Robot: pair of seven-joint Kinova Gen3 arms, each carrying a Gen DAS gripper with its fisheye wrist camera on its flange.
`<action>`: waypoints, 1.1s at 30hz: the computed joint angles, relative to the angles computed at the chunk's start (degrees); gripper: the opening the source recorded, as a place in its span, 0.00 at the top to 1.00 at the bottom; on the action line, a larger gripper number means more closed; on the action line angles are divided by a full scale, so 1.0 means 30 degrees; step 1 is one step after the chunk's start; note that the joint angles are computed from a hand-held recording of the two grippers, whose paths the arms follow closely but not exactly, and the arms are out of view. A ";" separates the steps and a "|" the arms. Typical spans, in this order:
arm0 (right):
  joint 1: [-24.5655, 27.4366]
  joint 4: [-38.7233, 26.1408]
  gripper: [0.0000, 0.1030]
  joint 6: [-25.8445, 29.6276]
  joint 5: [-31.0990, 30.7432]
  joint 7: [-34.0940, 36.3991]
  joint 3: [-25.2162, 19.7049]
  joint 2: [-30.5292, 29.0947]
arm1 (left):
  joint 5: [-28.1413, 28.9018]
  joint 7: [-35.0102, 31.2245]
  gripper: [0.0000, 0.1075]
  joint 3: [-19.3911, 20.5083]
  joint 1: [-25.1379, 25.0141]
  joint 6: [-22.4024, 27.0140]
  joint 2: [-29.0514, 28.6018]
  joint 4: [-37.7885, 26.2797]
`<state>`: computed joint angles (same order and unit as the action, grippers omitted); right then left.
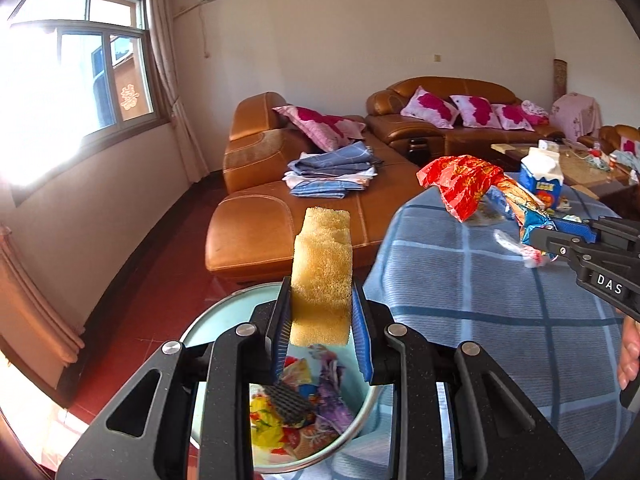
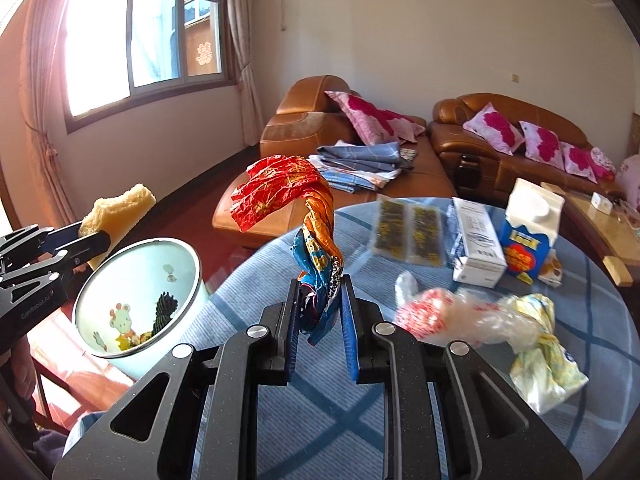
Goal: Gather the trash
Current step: 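Carry the yellow sponge and the red-and-blue wrapper over the basin with both tools, then hold the yellow sponge and the red-and-blue wrapper above the basin with both tools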
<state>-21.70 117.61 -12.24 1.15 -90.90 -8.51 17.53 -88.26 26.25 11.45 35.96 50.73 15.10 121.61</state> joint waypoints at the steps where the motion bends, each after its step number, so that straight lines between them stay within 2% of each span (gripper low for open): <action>1: 0.0116 -0.0197 0.81 0.0064 0.0182 -0.0047 -0.0195 0.0151 | 0.0220 -0.0159 0.75 -0.0042 -0.0039 0.0130 -0.0035 0.0033; 18: 0.0356 -0.2147 0.81 0.0354 0.1973 0.0013 -0.1664 0.1912 | 0.2112 -0.1601 0.75 -0.0301 -0.0505 0.1177 -0.0445 0.0358; 33: -0.0198 -0.2927 0.81 0.0481 0.2282 0.0531 -0.1898 0.2452 | 0.2897 -0.1870 0.75 -0.0341 -0.0664 0.1896 -0.0677 0.0906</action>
<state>-22.29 108.83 -10.80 7.99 -89.31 -14.20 24.89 -79.57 20.64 10.42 33.97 56.42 13.07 124.33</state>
